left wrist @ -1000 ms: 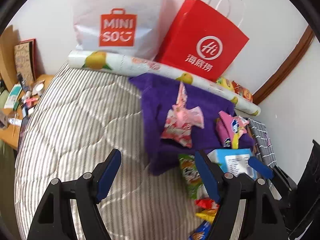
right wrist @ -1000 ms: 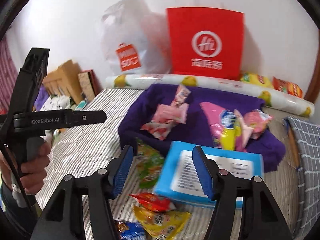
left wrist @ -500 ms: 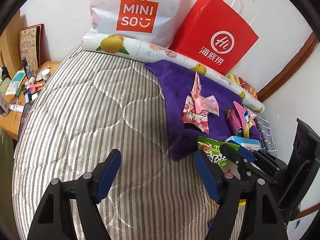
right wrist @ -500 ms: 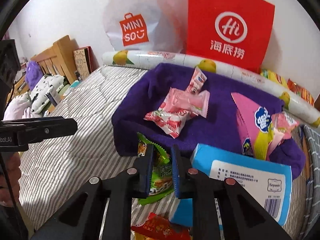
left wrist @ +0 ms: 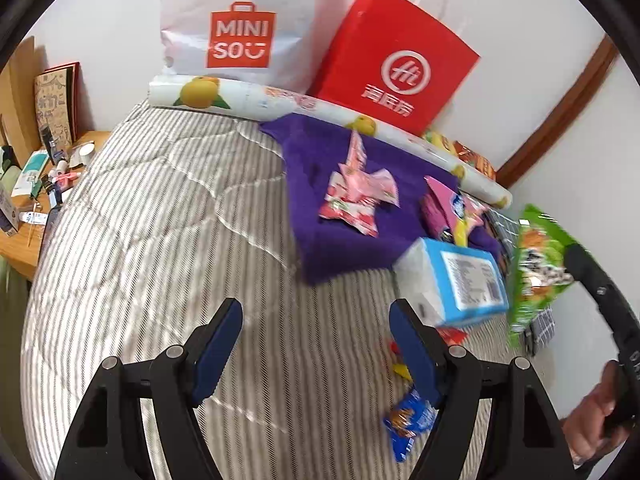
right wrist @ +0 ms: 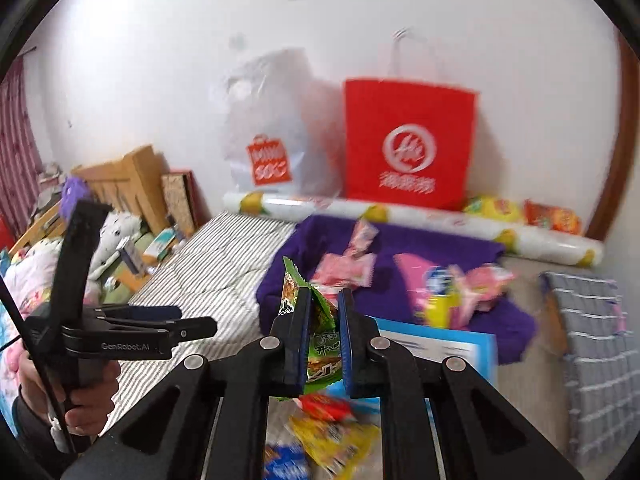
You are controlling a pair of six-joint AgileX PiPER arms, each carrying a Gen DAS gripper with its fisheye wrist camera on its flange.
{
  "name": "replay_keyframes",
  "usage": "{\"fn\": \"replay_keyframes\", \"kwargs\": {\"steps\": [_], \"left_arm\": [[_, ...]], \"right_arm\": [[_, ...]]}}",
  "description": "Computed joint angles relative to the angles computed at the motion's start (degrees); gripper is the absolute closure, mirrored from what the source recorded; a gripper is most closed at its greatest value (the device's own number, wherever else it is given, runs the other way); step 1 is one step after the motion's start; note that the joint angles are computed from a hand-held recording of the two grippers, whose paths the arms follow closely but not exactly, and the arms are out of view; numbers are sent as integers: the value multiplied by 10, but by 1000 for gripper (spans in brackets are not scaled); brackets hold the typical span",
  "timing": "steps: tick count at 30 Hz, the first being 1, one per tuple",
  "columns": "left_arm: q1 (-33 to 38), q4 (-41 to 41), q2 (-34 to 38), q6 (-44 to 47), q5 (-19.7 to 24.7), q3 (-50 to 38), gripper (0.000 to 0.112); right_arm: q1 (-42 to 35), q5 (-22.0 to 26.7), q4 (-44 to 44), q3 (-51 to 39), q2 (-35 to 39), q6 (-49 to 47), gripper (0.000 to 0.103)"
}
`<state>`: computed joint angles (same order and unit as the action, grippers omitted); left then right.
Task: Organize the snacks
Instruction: 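Reach the left tool toward the blue cookie pack while the right tool grasps the green chip bag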
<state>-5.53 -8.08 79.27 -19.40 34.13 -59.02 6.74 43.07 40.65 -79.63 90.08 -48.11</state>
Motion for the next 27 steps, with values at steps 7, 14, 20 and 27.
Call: {"fn": "replay_keyframes", "kwargs": {"steps": [7, 14, 20, 27], "left_arm": [[-90, 48, -3, -82, -30, 35, 38], [-151, 90, 5, -153, -54, 68, 38], [-169, 118, 6, -193, -58, 89, 38], [-153, 59, -2, -140, -88, 116, 38]], "right_arm": [[-141, 36, 23, 87, -90, -87, 90], [-199, 2, -29, 161, -67, -109, 90], [-213, -18, -11, 171, -8, -111, 88], [-227, -20, 78, 193, 14, -208, 37]]}}
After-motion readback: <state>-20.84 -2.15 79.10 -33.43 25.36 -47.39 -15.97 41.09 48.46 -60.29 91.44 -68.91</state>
